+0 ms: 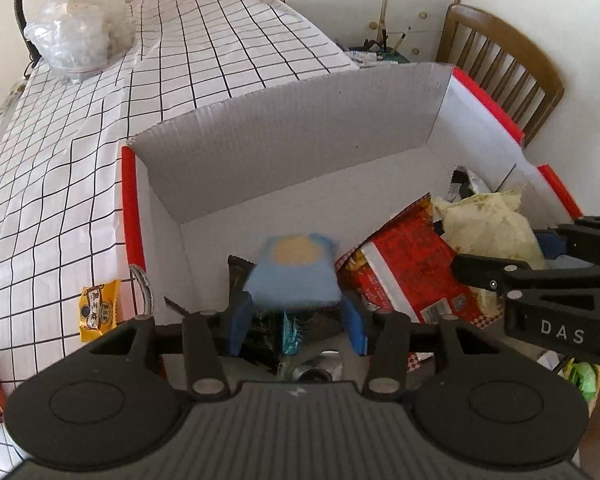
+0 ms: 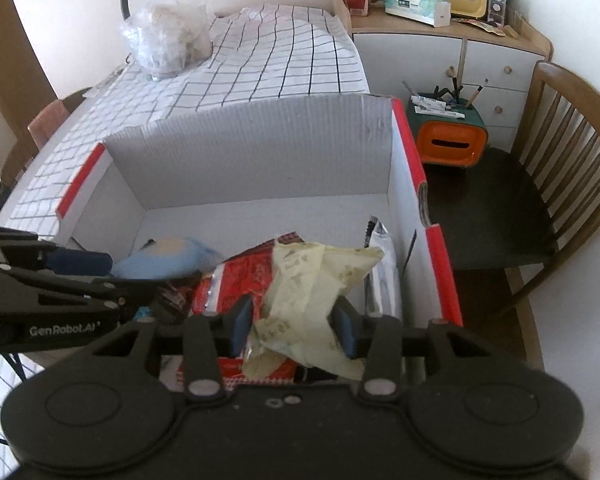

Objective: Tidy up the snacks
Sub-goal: 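Open both grippers to drop the two packets into the box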

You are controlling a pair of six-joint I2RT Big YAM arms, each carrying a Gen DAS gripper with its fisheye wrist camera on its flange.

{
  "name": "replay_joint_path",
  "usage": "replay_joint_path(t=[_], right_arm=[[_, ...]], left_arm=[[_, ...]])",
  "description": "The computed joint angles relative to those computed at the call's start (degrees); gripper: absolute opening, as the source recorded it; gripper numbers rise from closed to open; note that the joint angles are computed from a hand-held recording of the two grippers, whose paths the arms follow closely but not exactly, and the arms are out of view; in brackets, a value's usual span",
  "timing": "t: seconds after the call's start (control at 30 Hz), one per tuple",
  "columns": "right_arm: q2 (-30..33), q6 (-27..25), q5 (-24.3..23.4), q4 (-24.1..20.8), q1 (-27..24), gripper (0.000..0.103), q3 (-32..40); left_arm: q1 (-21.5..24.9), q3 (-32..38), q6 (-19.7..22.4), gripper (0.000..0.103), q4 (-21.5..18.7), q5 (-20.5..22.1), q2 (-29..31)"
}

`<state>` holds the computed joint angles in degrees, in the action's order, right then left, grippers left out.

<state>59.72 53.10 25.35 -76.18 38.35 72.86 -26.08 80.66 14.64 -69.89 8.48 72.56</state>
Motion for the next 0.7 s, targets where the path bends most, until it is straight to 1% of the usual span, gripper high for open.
replay_joint_path(t=[0.03,0.07,0.13,0.17,0.2,0.3,0.43,0.53,0.6,0.7], right_arm=[[-0.5,-0.1,0.2,0.3,0.4,0.048,0.0],[-0.8,-0.1,0.4,0.4,0.7,0.051,0.1],[-1.0,0.4,2.0,-0.6,1.7,0.063,0.8],[-1.2,0.6,2.7,-0.9,2.2,0.077,1.0],[-1.4,0.8,3.4,-1.0,2.7,0.087,1.2],[-2.0,1.6,4.4,-1.9,4.4,0.087,2.2],[-2.2,1.9,6.3,-2.9,7.0,0.089,4.2],[-2.0,2.5,7.9,-3.2,9.1,0.092,5.8],[-1.6,3.0,9.7,-3.5,10.8,0.096,7.0],[-0.6,2.9,11.2,-3.3,12.6,0.098,8.9]], left_arm=[[0.2,0.0,-0.2,0.051,0.0,0.3,-0.2],[0.5,0.0,-0.6,0.055,0.0,0.7,-0.5],[1.2,-0.2,-1.1,0.057,-0.1,1.9,-1.2],[1.5,-0.2,-1.3,0.057,-0.3,2.5,-1.6],[1.7,-0.2,-1.4,0.057,-0.4,3.0,-2.0],[2.7,-0.2,-1.7,0.058,-0.7,4.8,-3.4],[4.8,0.0,-2.0,0.064,-1.1,7.5,-5.3],[6.6,0.2,-1.9,0.064,-1.8,9.2,-6.7],[7.9,0.3,-1.9,0.064,-1.9,10.0,-7.7],[10.6,0.4,-1.4,0.065,-1.9,11.7,-9.3]])
